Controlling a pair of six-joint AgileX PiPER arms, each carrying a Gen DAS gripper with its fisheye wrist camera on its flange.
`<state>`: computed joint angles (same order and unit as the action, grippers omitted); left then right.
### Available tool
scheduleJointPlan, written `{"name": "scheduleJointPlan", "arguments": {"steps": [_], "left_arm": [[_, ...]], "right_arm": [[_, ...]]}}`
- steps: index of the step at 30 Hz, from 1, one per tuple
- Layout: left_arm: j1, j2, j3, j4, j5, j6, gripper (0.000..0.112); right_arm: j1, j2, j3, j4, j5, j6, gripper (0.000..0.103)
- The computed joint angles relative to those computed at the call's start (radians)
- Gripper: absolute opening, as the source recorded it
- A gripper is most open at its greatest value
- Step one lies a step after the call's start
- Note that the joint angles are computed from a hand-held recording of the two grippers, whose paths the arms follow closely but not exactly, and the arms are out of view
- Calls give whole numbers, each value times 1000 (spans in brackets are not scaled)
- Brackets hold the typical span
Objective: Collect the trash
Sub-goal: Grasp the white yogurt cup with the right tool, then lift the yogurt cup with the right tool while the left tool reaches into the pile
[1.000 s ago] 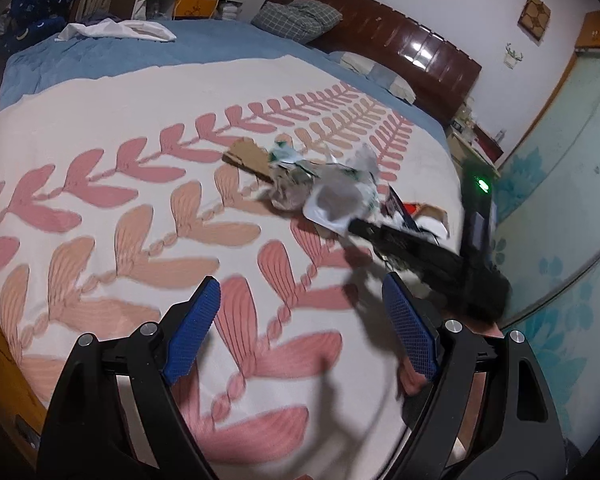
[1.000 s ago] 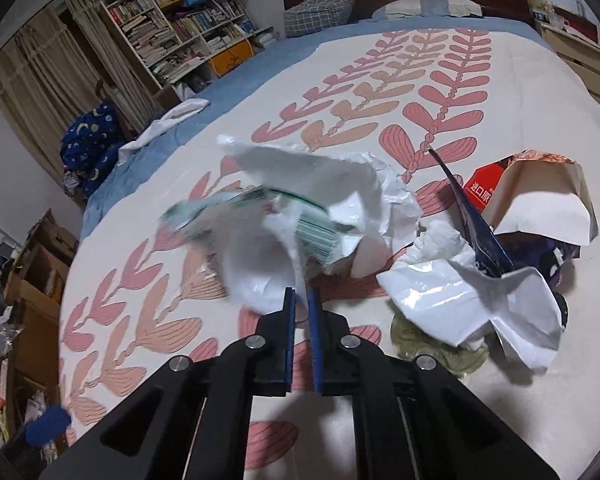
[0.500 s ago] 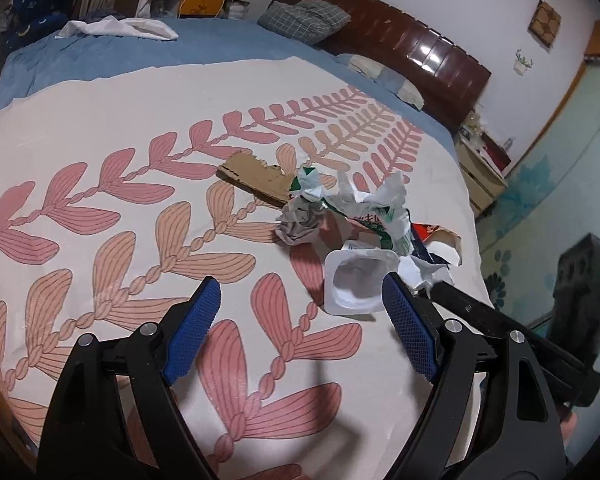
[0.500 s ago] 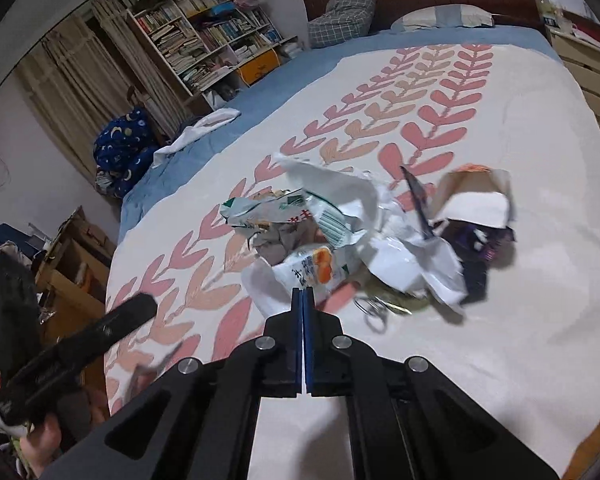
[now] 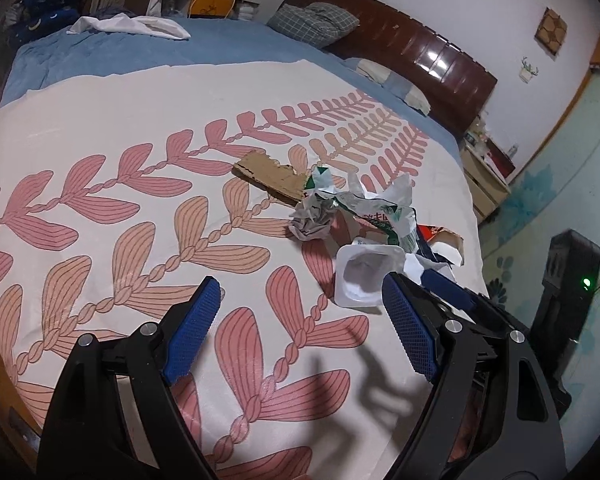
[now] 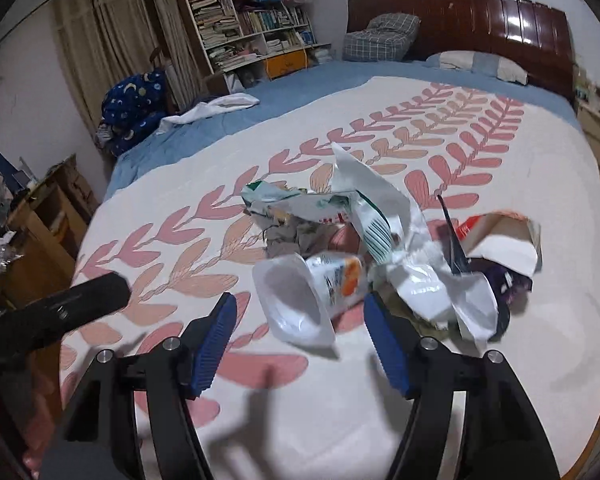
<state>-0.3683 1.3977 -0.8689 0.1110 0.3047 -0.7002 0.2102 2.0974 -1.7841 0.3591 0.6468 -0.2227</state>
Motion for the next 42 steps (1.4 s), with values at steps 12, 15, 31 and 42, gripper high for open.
{"name": "scheduleJointPlan", "arguments": {"steps": [12,15,31,42], "left_arm": [[63,13,0,-207,-12,229,83],[83,16,-6,-299,-8,313,83],[-190,182,-186,220,65,-216,83],[-369,535,-594,342,238,-289,84]], "right_arm": [[-35,191,-249,63,186,133,10],[-67,126,-162,178,190,60,10],[-417,-286,367,476,240,-206,10],[-671,-332,452,498,321,-331,10]]}}
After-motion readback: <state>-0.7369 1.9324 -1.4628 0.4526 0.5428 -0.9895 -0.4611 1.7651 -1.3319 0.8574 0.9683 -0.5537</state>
